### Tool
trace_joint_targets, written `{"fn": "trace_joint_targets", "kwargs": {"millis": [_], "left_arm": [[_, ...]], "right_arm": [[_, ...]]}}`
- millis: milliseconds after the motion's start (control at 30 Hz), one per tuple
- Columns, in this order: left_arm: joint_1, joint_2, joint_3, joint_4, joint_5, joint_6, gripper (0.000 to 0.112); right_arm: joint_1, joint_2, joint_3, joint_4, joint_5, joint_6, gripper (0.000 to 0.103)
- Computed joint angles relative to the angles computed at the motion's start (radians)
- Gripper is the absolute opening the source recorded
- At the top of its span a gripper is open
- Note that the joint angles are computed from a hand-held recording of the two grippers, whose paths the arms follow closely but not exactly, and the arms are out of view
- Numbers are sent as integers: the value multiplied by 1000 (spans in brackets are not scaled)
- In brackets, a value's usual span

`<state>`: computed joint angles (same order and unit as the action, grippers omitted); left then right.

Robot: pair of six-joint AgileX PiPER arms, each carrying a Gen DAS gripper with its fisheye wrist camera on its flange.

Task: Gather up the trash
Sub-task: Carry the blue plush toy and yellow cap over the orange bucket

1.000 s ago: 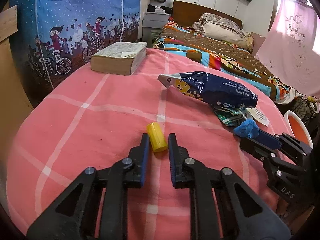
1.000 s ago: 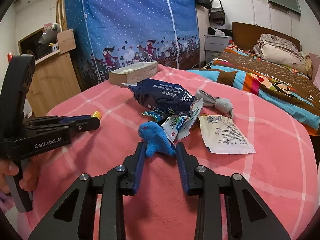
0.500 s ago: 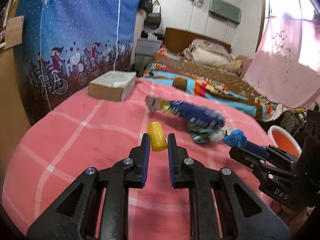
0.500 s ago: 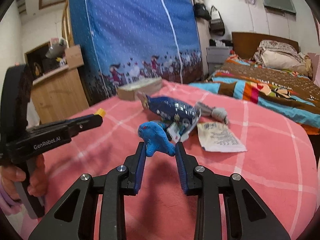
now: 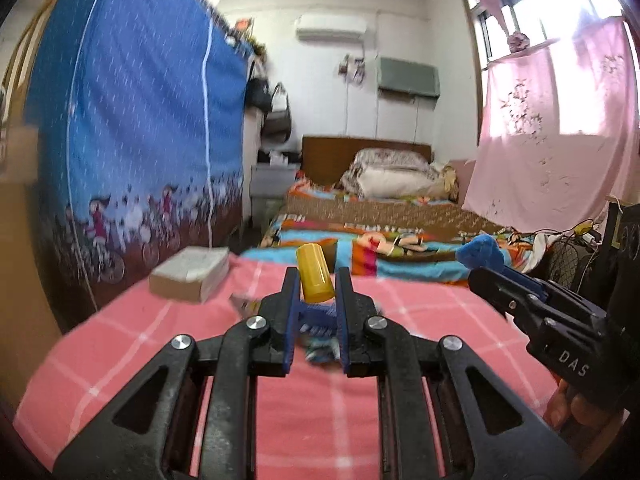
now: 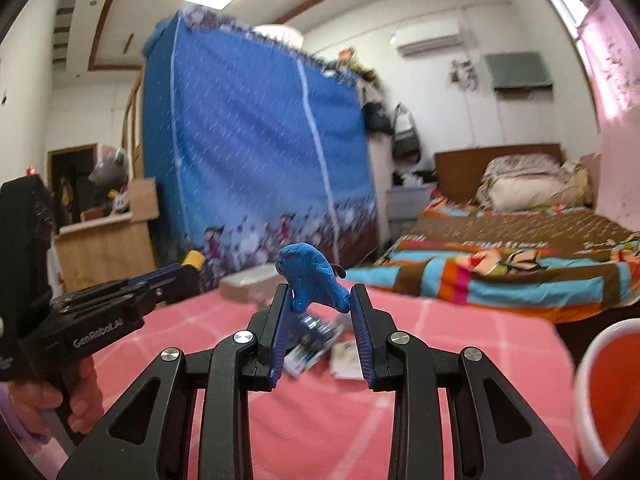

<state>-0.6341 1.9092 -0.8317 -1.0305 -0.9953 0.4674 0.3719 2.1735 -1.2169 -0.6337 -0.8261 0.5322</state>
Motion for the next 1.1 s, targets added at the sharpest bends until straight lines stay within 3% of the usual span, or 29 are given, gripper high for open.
{"fn": "trace_joint_targets", "kwargs": {"millis": [300, 533, 733, 933, 1100], "left_arm": [[-68, 55, -138, 50, -24, 110, 21], [-103, 130, -293, 98, 40, 191, 21], [-134, 212, -449, 109, 149, 258, 21], [-136, 308, -649, 54, 361, 351, 21], [-134, 375, -780, -29, 481, 440, 21]], "right_arm": [[-97, -55, 106, 138, -127, -90, 28], [-185, -97, 188, 220, -200, -133, 28], [-274, -107, 225, 254, -206, -129, 28], [-355, -99, 218, 256, -144, -74, 28], [-403, -95, 213, 246, -99, -19, 28]]}}
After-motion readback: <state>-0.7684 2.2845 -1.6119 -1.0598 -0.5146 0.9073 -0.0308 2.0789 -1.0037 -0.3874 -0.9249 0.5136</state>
